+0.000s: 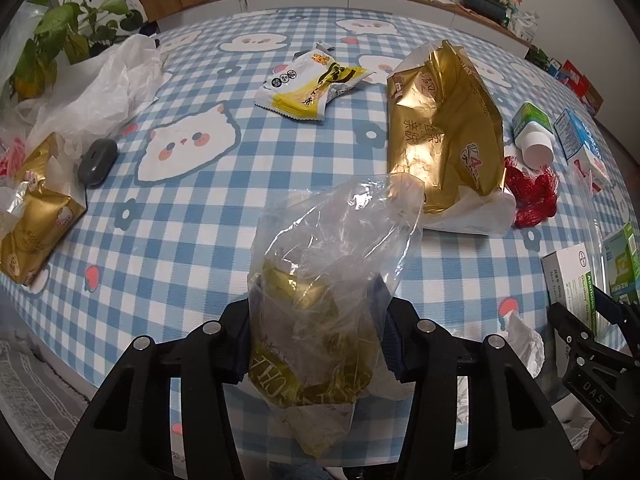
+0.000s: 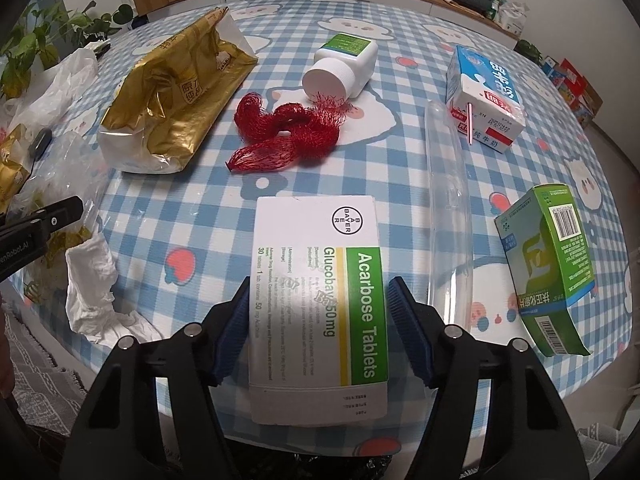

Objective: Collect trash
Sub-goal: 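Grasp the white Acarbose box with the right tool while the left tool grasps the clear bag, then carry the box and clear bag over the black trash bin with both tools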

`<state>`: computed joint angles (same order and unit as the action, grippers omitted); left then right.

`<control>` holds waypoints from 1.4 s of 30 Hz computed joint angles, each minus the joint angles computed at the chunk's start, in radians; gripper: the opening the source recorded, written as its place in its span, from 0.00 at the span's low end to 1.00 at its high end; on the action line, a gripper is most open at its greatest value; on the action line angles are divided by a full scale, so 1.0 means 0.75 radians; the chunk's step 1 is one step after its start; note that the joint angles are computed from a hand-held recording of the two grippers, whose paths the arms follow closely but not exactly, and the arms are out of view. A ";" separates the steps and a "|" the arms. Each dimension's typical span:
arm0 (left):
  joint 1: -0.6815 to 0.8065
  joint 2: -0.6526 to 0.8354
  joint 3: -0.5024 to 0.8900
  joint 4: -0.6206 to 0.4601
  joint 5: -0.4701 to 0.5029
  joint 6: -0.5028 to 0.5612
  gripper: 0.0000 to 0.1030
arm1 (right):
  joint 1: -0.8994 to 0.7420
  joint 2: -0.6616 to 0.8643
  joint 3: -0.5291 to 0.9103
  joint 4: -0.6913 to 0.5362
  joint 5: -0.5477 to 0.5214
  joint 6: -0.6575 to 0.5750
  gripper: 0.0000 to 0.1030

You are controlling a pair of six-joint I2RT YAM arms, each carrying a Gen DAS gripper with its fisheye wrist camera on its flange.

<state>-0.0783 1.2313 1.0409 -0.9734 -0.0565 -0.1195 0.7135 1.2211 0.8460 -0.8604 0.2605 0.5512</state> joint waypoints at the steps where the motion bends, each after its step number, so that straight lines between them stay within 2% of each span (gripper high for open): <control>1: 0.006 0.000 0.001 0.000 0.006 0.000 0.44 | -0.003 -0.001 -0.001 0.003 -0.005 -0.001 0.58; 6: 0.028 -0.017 0.003 -0.006 0.034 -0.004 0.36 | -0.007 -0.004 0.000 -0.003 0.000 0.002 0.56; 14: 0.034 -0.060 0.030 -0.046 0.040 -0.017 0.35 | -0.002 -0.050 0.018 -0.043 0.015 0.017 0.56; 23: 0.032 -0.197 0.061 -0.136 0.026 -0.031 0.35 | 0.043 -0.150 0.024 -0.088 0.052 0.084 0.56; 33: -0.007 -0.452 0.053 -0.264 0.044 -0.107 0.35 | 0.308 -0.321 0.039 -0.243 0.204 0.321 0.56; 36: -0.090 -0.522 0.032 -0.303 -0.039 -0.167 0.35 | 0.419 -0.341 0.068 -0.320 0.257 0.431 0.56; 42: -0.101 -0.684 -0.011 -0.419 -0.010 -0.208 0.35 | 0.693 -0.361 0.103 -0.477 0.370 0.696 0.56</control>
<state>-0.1539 0.7182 1.0326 -1.2876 -0.0636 -0.2757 1.2334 0.9507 0.9229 -1.2181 0.5379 1.0731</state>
